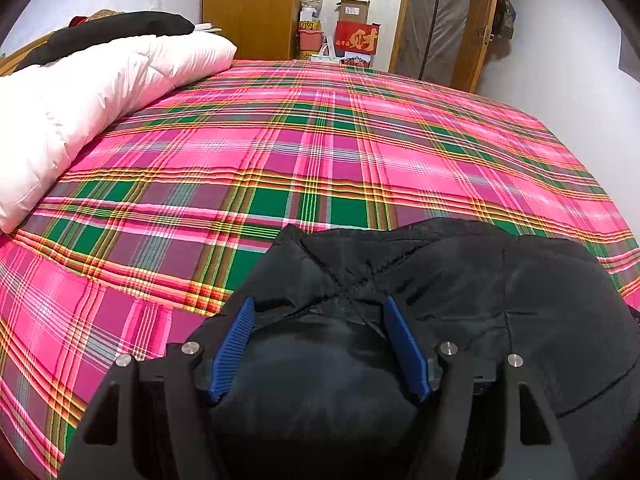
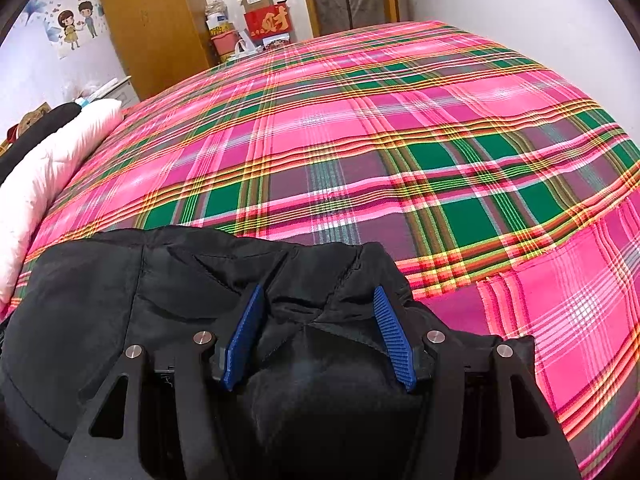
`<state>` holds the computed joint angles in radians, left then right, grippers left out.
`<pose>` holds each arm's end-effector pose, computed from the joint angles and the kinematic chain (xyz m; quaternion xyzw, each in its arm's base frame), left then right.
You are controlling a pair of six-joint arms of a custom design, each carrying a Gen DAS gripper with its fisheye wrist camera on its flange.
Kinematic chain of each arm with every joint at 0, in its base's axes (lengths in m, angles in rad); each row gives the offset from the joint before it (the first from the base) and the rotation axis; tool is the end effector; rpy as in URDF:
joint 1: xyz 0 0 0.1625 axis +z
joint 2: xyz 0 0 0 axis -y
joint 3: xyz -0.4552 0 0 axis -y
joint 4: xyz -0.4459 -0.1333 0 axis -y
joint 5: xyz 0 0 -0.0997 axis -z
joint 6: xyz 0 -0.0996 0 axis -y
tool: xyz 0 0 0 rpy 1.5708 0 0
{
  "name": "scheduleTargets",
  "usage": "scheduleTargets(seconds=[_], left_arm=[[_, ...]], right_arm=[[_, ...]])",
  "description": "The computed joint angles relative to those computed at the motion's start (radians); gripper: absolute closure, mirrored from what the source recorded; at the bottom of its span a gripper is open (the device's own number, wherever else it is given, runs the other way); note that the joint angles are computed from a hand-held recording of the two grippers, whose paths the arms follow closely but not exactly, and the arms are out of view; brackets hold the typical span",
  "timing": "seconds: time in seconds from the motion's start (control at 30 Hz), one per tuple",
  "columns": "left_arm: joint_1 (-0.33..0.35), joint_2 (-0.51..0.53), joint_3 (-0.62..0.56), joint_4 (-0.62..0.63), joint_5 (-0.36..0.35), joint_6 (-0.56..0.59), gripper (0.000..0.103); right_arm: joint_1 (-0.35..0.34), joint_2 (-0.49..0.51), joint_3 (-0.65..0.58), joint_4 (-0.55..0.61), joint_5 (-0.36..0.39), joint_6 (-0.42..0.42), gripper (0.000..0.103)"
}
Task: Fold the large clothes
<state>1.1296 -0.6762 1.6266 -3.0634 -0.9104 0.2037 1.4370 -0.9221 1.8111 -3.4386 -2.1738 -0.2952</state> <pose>-0.1403 -0.7524 0.0686 0.2065 0.8920 -0.2886 0.2802 -0.0145 -0.6839 0.2160 -0.0712 -0.8513 0.3828 0.3516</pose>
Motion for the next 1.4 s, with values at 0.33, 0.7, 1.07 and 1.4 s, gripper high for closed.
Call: scheduleTargets(seconds=[0.33,0.7,1.07,1.4], left_arm=[[-0.012,-0.021,0.002,0.051,0.024,-0.019,0.033],[-0.082,-0.228,0.224,0.024,-0.022,-0.005,0.037],[-0.073,-0.236,0.259,0.155,-0.036,-0.103,0.038],[-0.036,-0.286,0.264,0.136,0.057,-0.077,0.04]], right_arm=[[0.066,-0.035,0.008,0.067,-0.122,0.013,0.046],[0.148,-0.208,0.285,-0.085,-0.083,-0.024,0.046],[0.077,-0.235,0.353,-0.062,-0.117,0.021,0.046],[0.036,-0.308,0.4,-0.028,-0.016,0.068,0.045]])
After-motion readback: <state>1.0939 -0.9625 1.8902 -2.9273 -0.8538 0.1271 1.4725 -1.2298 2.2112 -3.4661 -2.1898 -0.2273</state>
